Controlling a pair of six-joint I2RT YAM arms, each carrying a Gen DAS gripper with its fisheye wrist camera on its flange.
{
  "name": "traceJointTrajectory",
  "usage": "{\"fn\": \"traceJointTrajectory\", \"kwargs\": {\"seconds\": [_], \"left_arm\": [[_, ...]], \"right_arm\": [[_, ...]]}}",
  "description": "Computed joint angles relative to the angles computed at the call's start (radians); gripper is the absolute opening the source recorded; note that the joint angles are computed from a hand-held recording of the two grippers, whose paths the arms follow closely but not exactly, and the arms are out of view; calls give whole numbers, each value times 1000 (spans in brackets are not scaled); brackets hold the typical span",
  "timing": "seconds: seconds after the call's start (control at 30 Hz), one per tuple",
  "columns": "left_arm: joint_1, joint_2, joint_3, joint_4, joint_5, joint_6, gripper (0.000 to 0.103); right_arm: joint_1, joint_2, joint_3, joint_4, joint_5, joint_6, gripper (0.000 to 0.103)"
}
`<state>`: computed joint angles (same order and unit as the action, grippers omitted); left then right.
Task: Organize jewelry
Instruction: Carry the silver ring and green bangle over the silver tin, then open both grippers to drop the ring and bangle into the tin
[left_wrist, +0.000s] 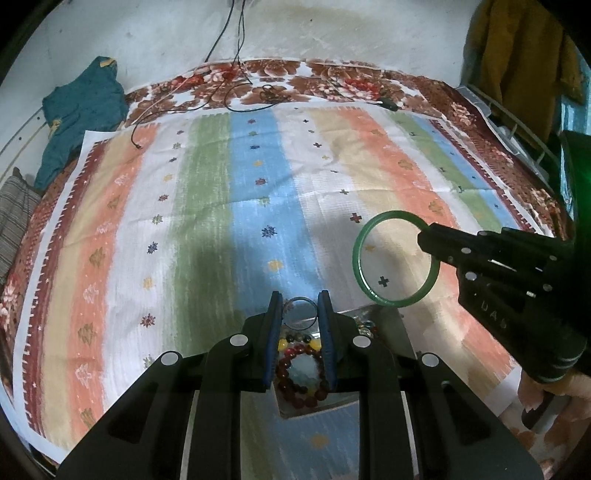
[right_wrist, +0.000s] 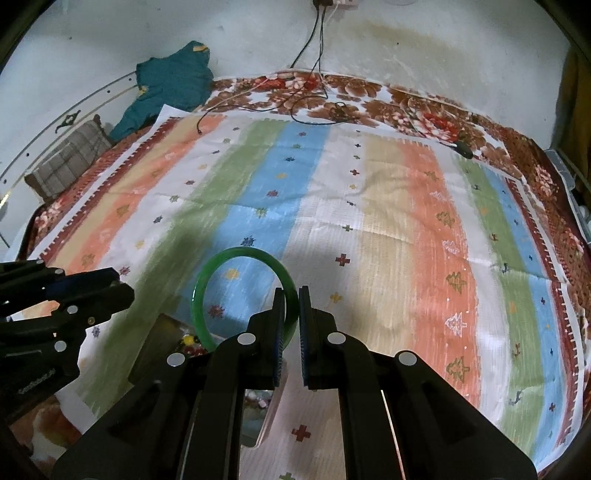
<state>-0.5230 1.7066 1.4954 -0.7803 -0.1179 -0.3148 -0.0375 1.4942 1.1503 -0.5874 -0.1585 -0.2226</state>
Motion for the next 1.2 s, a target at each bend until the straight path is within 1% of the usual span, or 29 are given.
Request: {"fn": "traceJointTrajectory", "kwargs": {"seconds": [0.23, 0.53, 0.7, 0.8, 0.83, 0.87, 0.9, 0.97, 1.03, 1.13, 1.2], "left_arm": [[-13, -31, -32, 9, -5, -28, 19], [-53, -89, -82, 23, -18, -55, 19], [-60, -103, -98, 28, -25, -67, 19], [-60, -103, -102, 31, -24, -76, 20], [-59, -102, -101, 32, -22, -77, 22], [-56, -100, -99, 31, -19, -79, 30], [-53, -100, -100, 32, -18, -82, 33], [-45, -105, -103, 29, -23, -90, 33], [-34, -113, -108, 28, -17, -94, 33], [-17, -129, -121, 26, -11, -95, 37], [-13, -137, -129, 21, -11, -100, 39]], "right_arm": [[3, -77, -51, -18, -24, 5, 8], [22, -145, -115, -28, -16, -5, 8], [29, -155, -138, -35, -9, -15, 8], [32, -134, -134, -65, -36, -32, 9], [34, -119, -126, -85, -47, -41, 11], [41, -112, -124, -91, -30, -36, 18], [46, -114, -128, -88, -8, -31, 31], [46, -123, -136, -80, 4, -36, 40], [42, -125, -137, -82, 1, -33, 40], [20, -133, -139, -96, -14, -43, 40], [10, -152, -150, -101, -21, -49, 43]]}}
